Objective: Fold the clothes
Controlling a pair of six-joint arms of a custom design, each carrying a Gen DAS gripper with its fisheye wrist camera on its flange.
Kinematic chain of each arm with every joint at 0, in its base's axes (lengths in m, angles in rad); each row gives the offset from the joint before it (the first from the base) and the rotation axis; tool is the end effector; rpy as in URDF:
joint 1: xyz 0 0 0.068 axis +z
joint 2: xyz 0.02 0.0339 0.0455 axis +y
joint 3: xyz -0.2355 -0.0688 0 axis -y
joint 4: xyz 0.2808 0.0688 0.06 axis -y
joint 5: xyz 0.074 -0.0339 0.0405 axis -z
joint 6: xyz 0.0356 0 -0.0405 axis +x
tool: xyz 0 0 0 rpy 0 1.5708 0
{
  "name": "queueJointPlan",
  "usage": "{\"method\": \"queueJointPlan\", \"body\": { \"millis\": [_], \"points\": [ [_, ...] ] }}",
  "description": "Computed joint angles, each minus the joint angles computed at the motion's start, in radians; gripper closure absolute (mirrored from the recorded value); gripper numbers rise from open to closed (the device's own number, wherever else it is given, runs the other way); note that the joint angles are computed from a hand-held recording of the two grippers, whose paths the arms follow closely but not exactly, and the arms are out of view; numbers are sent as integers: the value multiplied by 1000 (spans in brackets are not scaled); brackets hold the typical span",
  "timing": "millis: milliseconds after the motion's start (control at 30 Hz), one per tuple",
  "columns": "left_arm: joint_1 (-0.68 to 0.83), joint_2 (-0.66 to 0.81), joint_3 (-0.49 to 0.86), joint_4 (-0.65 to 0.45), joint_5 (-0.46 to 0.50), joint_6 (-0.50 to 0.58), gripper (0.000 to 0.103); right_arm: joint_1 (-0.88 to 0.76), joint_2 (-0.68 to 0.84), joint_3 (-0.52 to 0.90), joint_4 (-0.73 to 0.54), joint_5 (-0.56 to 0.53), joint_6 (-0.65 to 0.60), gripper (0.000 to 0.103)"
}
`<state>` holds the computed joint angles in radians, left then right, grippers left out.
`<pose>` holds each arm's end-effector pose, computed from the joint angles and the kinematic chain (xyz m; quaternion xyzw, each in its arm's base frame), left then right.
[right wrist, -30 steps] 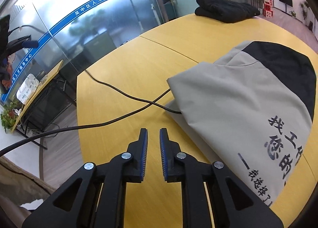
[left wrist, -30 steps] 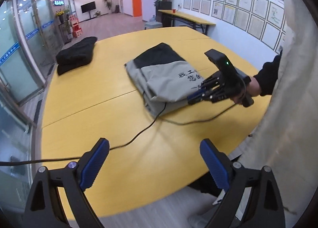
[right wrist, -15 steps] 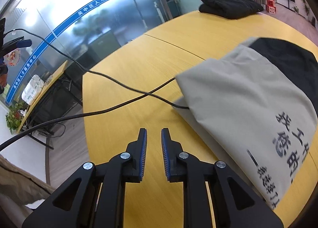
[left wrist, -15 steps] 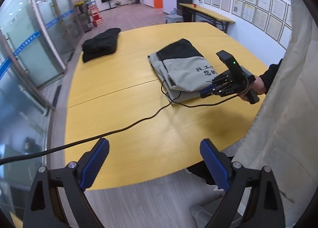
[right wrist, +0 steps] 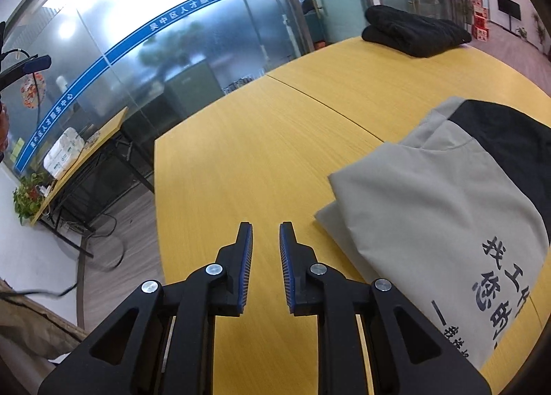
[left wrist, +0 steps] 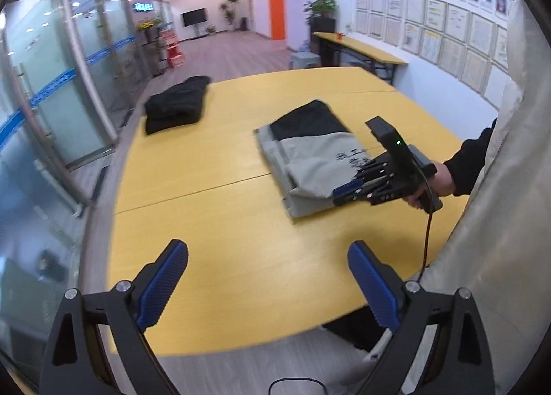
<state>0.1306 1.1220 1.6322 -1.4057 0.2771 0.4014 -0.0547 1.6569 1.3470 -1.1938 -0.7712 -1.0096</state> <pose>0.2008 0.0165 0.4307 0.1715 0.9198 -0.0395 0.3508 0.3335 0.0066 0.2203 -0.4367 0.8167 0.3082 0.2175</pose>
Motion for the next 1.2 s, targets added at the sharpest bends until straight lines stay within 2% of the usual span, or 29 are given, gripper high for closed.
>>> {"method": "queueJointPlan", "body": {
  "millis": [100, 167, 267, 333, 467, 600, 700, 767, 833, 900, 967, 1000, 1067, 1200],
  "points": [
    [-81, 5, -164, 200, 34, -52, 6, -39, -5, -8, 38, 5, 11, 80],
    [-118, 39, -266, 363, 60, -88, 6, -79, -2, -10, 63, 4, 21, 67],
    [-167, 158, -354, 602, 83, -141, 6, -150, 8, -14, 114, 18, 43, 65],
    [-202, 283, -348, 725, 85, -169, 6, -195, 31, 4, 145, 45, 55, 63],
    [-246, 519, -271, 875, 94, -188, 6, -287, 98, 74, 194, 100, 110, 50],
    [-257, 733, -141, 898, 88, -266, 6, -346, 215, 181, 217, 182, 123, 50],
    [-270, 824, -77, 888, 104, -311, 6, -365, 324, 288, 222, 214, 149, 46],
    [-279, 862, -54, 891, 104, -314, 6, -370, 426, 390, 180, 226, 165, 44],
    [-286, 900, -35, 884, 106, -311, 6, -369, 528, 494, 94, 213, 162, 43],
    [-291, 933, -18, 873, 102, -315, 6, -370, 588, 544, 65, 189, 151, 38],
    [-288, 955, -15, 874, 120, -344, 6, -380, 654, 614, 33, 161, 171, 22],
    [-284, 965, -11, 873, 132, -355, 6, -384, 670, 628, 23, 147, 180, 21],
    [-277, 989, 14, 843, 153, -370, 6, -389, 700, 667, -14, 126, 171, 20],
    [-250, 994, 14, 816, 214, -385, 5, -397, 829, 870, -219, 52, 120, 22]
  ]
}}
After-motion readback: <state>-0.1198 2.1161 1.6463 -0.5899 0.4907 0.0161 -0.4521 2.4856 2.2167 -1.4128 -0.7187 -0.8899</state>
